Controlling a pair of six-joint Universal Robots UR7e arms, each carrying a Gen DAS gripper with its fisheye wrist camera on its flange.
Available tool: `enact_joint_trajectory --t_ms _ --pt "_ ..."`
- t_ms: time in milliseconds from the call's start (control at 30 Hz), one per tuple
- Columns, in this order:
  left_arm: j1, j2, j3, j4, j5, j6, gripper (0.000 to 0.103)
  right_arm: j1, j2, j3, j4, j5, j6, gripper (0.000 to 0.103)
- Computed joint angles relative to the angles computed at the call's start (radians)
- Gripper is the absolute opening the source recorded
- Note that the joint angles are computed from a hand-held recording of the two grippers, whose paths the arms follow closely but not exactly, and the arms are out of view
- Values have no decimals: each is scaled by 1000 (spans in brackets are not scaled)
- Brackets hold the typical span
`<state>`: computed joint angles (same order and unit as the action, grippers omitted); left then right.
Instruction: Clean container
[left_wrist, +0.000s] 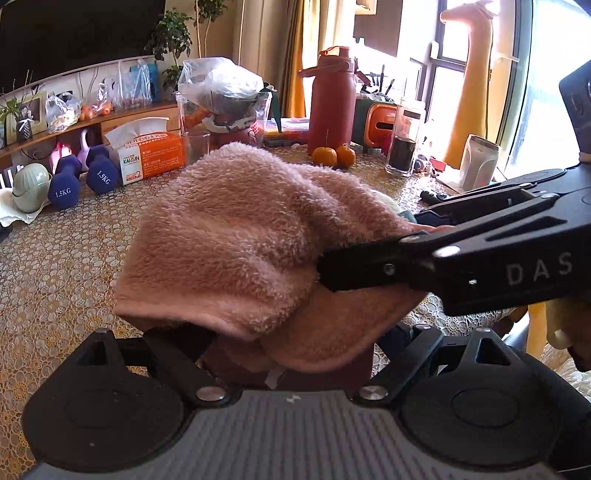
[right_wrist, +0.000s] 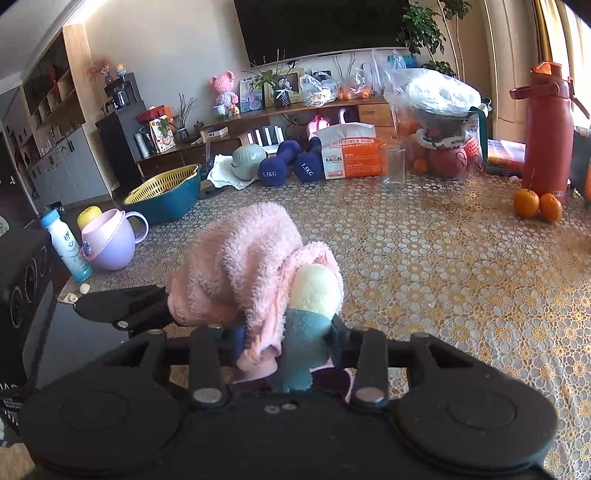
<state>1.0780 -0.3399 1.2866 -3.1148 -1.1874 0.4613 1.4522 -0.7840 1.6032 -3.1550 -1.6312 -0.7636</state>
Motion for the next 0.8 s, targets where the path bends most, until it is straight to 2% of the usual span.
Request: enact_joint_trajectory --t_ms 133,433,600,700,800 --pt "-5 8 8 -24 23 31 91 -6 -25 46 -47 -6 -46 39" --pt "-9 11 7 -26 38 21 91 -54 -32 42 -96 -85 45 38" --pt "-18 3 35 -46 65 26 91 -63 -21 32 -197 -146 23 38" --pt "-19 -4 57 -62 73 35 91 -58 -30 20 -198 -111 13 38" --pt "-18 -10 67 -61 74 22 91 -48 -38 -4 -123 -41 10 38"
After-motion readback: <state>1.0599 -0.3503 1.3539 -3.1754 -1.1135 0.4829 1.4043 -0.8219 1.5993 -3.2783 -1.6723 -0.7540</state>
